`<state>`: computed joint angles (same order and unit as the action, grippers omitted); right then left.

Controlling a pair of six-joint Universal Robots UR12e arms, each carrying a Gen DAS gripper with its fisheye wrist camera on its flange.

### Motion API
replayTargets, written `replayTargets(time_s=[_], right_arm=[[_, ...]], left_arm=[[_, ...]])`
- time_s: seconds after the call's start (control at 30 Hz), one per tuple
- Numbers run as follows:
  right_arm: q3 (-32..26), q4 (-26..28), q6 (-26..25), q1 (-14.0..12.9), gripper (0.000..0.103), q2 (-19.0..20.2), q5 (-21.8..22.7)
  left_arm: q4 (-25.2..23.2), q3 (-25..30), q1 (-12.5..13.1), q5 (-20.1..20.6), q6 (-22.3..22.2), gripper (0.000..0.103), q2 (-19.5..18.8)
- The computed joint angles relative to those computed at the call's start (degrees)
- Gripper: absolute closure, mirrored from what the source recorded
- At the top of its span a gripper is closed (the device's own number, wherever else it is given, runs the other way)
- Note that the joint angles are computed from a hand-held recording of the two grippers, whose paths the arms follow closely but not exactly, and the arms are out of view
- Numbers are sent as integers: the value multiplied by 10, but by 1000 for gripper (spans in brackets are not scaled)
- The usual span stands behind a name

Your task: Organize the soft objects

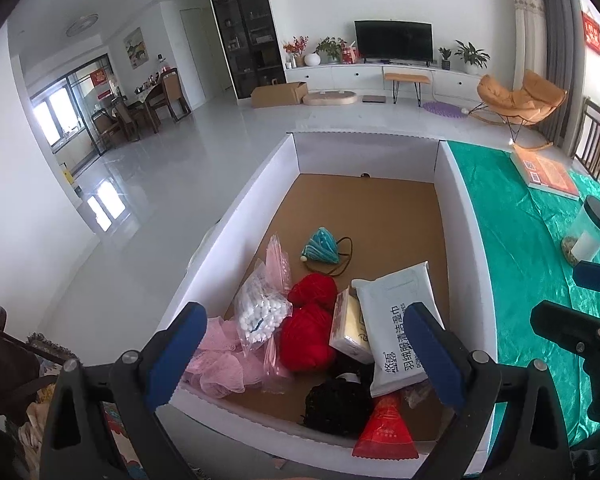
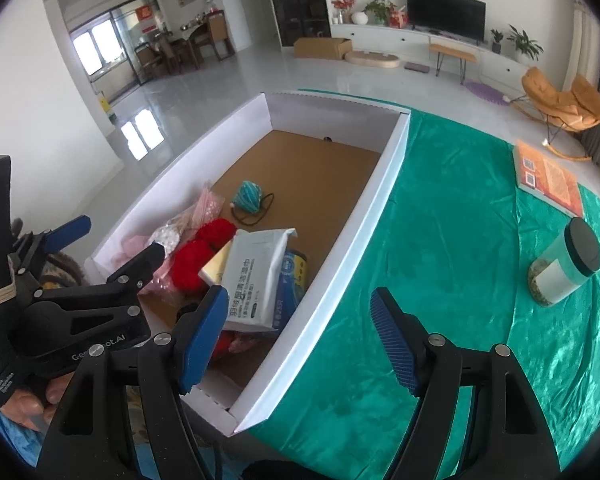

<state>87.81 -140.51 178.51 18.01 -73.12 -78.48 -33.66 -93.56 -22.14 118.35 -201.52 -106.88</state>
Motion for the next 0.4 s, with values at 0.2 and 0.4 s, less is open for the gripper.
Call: replayTargets(time_s=[0.2, 0.4], right_arm=[[-4, 6, -4, 4, 26, 3, -6], [-3, 5, -2, 6, 26, 4, -8]], left_arm=[[9, -4, 2, -4, -1, 5, 4], [45, -21, 6, -23, -14, 1, 14]])
